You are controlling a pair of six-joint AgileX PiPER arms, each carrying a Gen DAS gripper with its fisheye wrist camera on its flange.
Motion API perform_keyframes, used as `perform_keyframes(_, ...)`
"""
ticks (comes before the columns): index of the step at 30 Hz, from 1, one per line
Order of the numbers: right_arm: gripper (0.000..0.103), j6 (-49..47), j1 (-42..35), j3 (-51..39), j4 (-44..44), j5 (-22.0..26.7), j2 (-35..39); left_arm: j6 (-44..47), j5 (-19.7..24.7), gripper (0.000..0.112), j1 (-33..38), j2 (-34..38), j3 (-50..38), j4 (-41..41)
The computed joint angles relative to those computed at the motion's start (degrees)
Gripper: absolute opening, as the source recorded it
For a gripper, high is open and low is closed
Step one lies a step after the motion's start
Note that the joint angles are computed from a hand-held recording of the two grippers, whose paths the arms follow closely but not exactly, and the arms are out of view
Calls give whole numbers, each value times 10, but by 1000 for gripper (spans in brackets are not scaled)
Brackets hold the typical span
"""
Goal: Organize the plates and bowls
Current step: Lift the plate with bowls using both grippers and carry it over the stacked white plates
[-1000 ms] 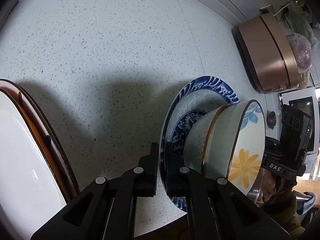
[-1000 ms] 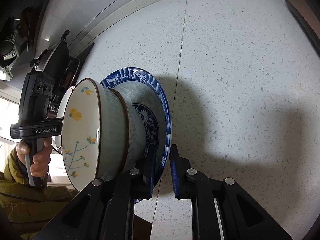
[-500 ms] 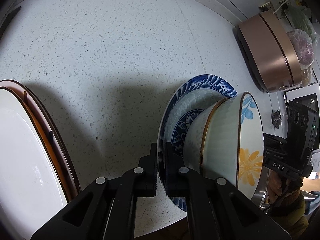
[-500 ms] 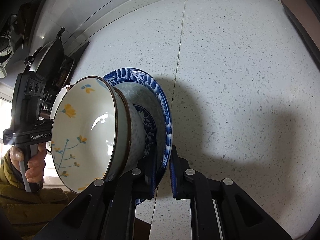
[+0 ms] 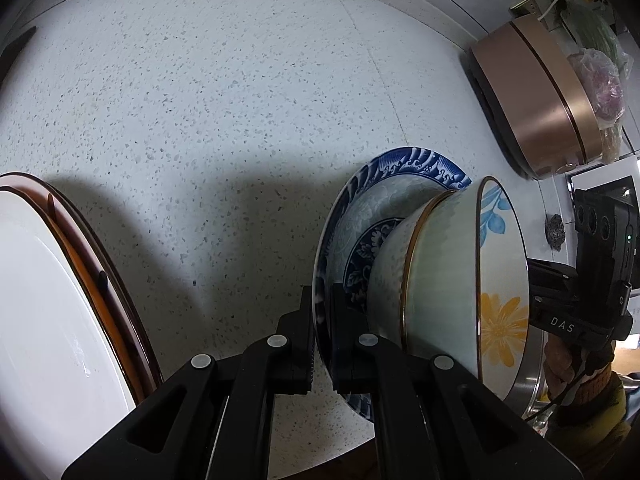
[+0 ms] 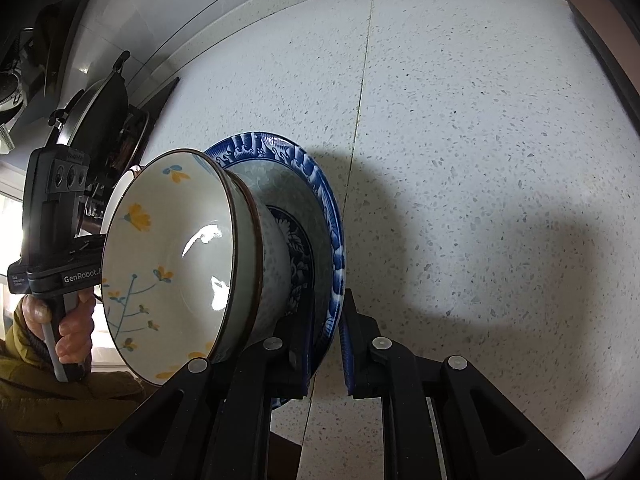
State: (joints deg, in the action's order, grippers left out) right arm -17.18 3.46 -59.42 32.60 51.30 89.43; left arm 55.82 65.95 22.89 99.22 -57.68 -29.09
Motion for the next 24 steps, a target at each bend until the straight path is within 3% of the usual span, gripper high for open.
perform_keyframes(15,10,73,30,11,-41,-23,-22,6,14,1,8,-3,-18,-11)
perform_keyframes(24,7,150,44,-33,-77,7,-19,17,30,1,17,3,-41,-14)
